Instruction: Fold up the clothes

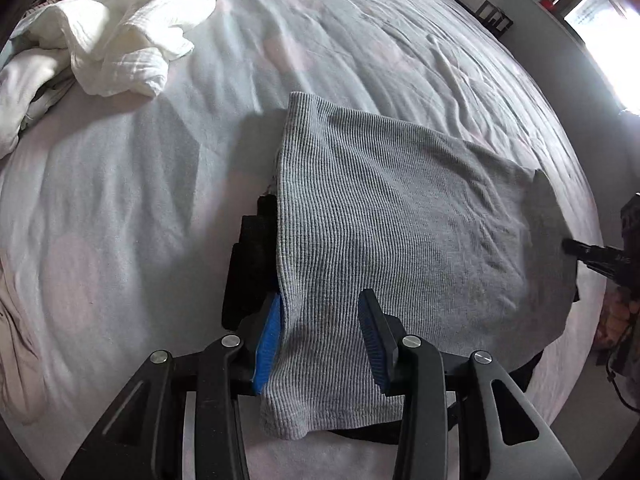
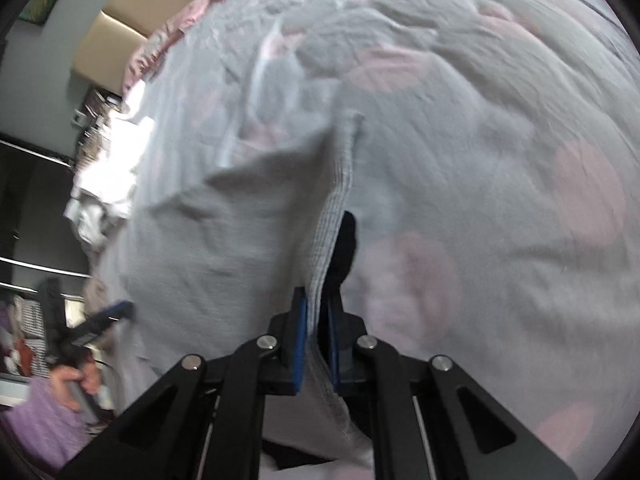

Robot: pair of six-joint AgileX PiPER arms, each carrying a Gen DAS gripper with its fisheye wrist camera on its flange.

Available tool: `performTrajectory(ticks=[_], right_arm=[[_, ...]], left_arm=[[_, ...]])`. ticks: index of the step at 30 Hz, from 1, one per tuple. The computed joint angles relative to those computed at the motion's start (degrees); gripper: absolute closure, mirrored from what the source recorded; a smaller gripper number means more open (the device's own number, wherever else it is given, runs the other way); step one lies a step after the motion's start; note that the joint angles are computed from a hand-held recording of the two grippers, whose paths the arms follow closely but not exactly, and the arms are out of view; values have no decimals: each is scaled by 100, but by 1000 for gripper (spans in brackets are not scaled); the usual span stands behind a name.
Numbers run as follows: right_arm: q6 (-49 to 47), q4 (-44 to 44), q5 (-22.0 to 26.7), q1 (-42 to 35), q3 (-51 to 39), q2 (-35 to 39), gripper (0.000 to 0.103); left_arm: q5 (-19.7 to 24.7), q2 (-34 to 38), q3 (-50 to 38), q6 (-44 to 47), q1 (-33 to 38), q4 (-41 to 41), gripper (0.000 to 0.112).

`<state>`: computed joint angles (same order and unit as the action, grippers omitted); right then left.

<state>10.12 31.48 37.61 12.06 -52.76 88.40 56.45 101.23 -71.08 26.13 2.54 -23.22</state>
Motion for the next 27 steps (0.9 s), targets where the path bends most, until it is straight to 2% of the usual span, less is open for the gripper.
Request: performTrajectory(ticks=[4,9,13,21,27], right_arm=[[357,65,194,443,-576,-74,95],[833,-63,295,1059,-1502,333,95],[1119,-198,253,1553,-2358,976,95],[1005,144,348,2287,-3993,2404,95],[1050,249,575,2612,-5175,3598,95]], left_arm=[[186,-42,-83,218,196,-219,72],[492,-50,-229,533,358,-469,72],[592,-7,-335,648,357,-430,72],[841,218,-630,1063,691,-478,72],[940,512,-891,1316,898,-501,72]])
